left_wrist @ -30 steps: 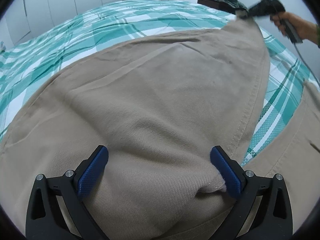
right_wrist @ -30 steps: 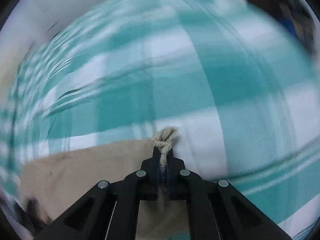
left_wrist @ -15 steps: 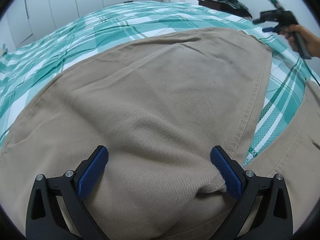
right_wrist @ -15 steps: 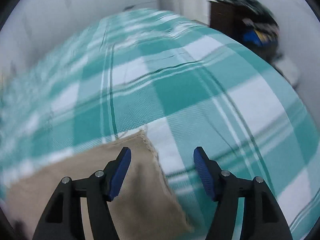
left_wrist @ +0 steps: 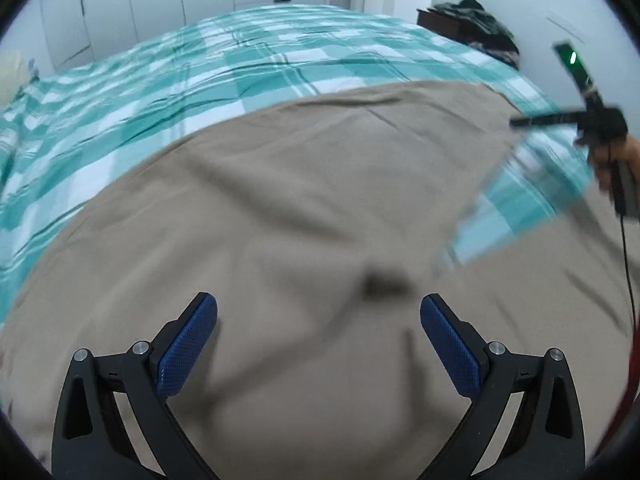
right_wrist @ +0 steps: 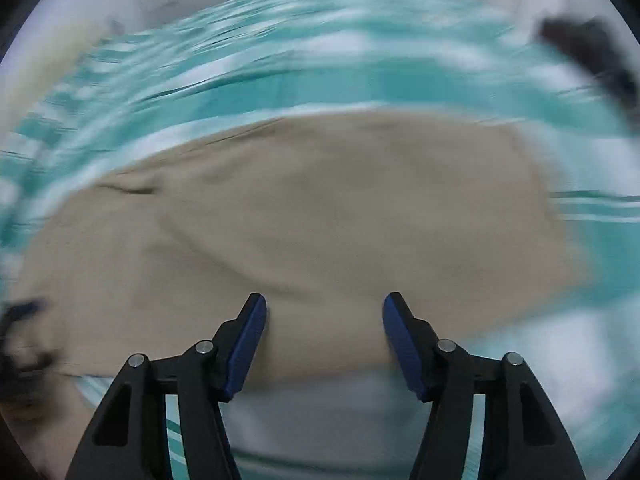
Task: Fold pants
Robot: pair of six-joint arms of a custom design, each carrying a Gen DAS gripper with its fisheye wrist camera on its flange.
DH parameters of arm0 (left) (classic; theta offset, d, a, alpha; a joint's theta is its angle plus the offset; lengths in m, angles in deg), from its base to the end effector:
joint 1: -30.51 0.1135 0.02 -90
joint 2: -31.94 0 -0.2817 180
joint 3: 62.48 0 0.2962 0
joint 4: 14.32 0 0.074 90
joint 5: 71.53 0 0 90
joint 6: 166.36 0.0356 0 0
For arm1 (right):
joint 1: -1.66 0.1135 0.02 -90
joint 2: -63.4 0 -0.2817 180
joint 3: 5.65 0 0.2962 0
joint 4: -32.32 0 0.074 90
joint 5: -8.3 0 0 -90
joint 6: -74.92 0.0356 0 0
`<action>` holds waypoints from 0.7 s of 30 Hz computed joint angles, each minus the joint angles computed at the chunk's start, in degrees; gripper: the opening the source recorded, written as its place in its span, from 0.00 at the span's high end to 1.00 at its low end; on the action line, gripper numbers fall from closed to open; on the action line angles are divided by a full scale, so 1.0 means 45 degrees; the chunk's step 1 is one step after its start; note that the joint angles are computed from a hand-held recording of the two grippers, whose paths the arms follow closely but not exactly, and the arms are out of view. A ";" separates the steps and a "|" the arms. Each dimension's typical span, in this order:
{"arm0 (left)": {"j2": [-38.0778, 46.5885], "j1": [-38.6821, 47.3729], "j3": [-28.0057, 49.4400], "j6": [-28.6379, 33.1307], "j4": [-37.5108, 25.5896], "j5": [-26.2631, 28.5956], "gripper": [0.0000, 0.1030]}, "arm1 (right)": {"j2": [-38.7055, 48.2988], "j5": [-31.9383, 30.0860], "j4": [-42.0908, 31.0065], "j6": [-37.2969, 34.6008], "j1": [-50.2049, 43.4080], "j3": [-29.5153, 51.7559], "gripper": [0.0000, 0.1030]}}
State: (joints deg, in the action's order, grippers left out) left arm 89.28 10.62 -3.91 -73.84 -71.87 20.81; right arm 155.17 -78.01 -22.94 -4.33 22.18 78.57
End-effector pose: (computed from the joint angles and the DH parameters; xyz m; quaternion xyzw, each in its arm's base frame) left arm 0.2110 -0.0779 0.2658 0.1918 0.9375 -0.0631 0.2834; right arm 0.3496 0.1284 0.2587 -0.0752 0.9686 0.0332 0.2347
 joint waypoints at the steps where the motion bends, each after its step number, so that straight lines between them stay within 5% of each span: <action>1: -0.0774 -0.0187 -0.0315 -0.0023 -0.0748 -0.0181 0.01 | -0.1218 0.0224 0.0038 -0.0041 0.0098 -0.0687 0.40; 6: -0.3589 -0.1736 -0.1999 -0.2135 -0.3460 -0.1095 0.01 | -0.5677 -0.0803 -0.1035 0.0527 0.1557 -0.3301 0.28; 11: -0.4933 -0.0978 -0.2209 -0.3378 -0.4843 -0.1013 0.01 | -0.8689 0.0521 -0.2415 0.3719 0.4143 -0.6896 0.27; 15: -0.5673 -0.0424 -0.2086 -0.3071 -0.5801 -0.1690 0.01 | -1.2688 0.2938 -0.4082 0.5954 0.4817 -0.8748 0.26; 16: -0.6017 0.0206 -0.2130 -0.2824 -0.6050 -0.1557 0.01 | -1.3104 0.2614 -0.4056 0.5798 0.4379 -0.8905 0.26; 21: -0.7444 0.3155 -0.2710 -0.0871 -0.6456 -0.0153 0.01 | -1.2263 0.3471 -0.3975 0.6227 0.5021 -0.8711 0.21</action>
State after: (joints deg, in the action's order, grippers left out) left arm 55.78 24.82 -16.11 -77.76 -100.92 20.12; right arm 99.99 -62.39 -40.83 23.69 44.77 39.37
